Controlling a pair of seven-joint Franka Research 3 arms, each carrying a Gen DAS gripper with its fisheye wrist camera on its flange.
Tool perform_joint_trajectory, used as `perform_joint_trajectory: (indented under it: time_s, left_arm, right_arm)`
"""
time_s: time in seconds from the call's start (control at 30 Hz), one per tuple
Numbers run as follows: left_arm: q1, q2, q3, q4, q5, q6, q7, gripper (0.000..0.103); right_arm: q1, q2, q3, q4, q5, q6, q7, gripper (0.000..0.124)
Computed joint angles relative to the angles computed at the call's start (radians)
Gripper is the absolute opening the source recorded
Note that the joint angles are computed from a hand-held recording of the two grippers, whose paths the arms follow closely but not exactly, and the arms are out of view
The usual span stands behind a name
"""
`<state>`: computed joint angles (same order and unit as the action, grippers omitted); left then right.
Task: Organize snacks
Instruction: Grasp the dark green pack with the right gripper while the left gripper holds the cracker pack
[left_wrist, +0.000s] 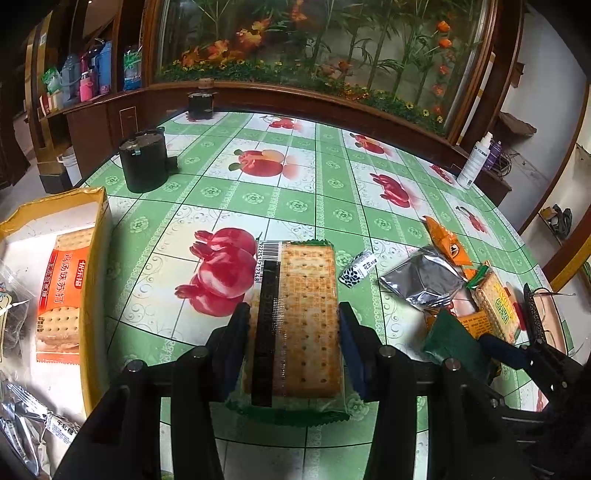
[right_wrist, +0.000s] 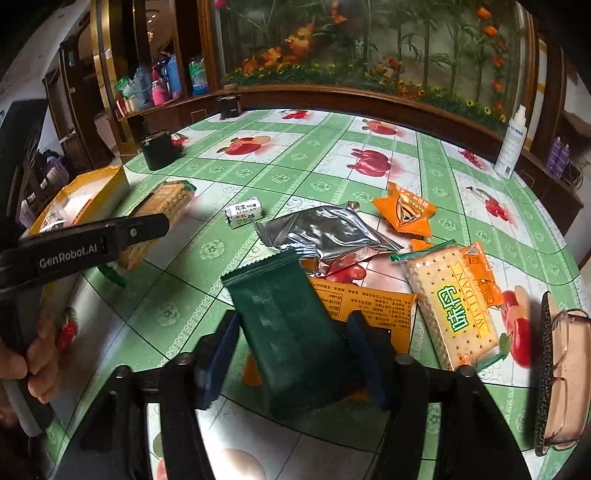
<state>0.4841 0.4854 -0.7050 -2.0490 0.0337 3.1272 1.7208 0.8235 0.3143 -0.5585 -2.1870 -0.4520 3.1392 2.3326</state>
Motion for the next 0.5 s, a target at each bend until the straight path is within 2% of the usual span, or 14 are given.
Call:
perform_joint_trajectory:
  time_s: [0.1,0.2,0.27,0.37,0.43,0.5]
  left_arm:
    - [0.015,0.002,-0.017,-0.003,-0.002,0.001,0.005,0.046]
    - [0.019,-0.001,-0.021,-0.009,0.003,0.008,0.003,0.046]
    - [0.033,0.002,-0.036,-0.01,0.004,0.005,0.003,0.046]
    - [0.064,0.004,-0.069,-0.018,0.002,0.006,0.011,0.046]
    - [0.072,0.004,-0.076,-0.021,0.005,0.011,0.007,0.046]
    - [0.079,0.006,-0.083,-0.021,0.01,0.01,0.004,0.046]
  right_arm:
    - [0.081,0.008,-0.076,-0.001,-0.036,-0.015,0.04,0.051]
    - [0.14,0.017,-0.132,0.009,-0.094,-0.042,0.117,0.051]
    - [0.144,0.018,-0.137,0.013,-0.126,-0.049,0.153,0.051]
    - [0.113,0.003,-0.112,0.005,-0.142,-0.04,0.199,0.048]
    - [0.045,-0.018,-0.052,-0.014,-0.12,-0.008,0.203,0.048]
    - [-0.039,-0.039,0.024,-0.043,-0.063,0.059,0.174,0.048]
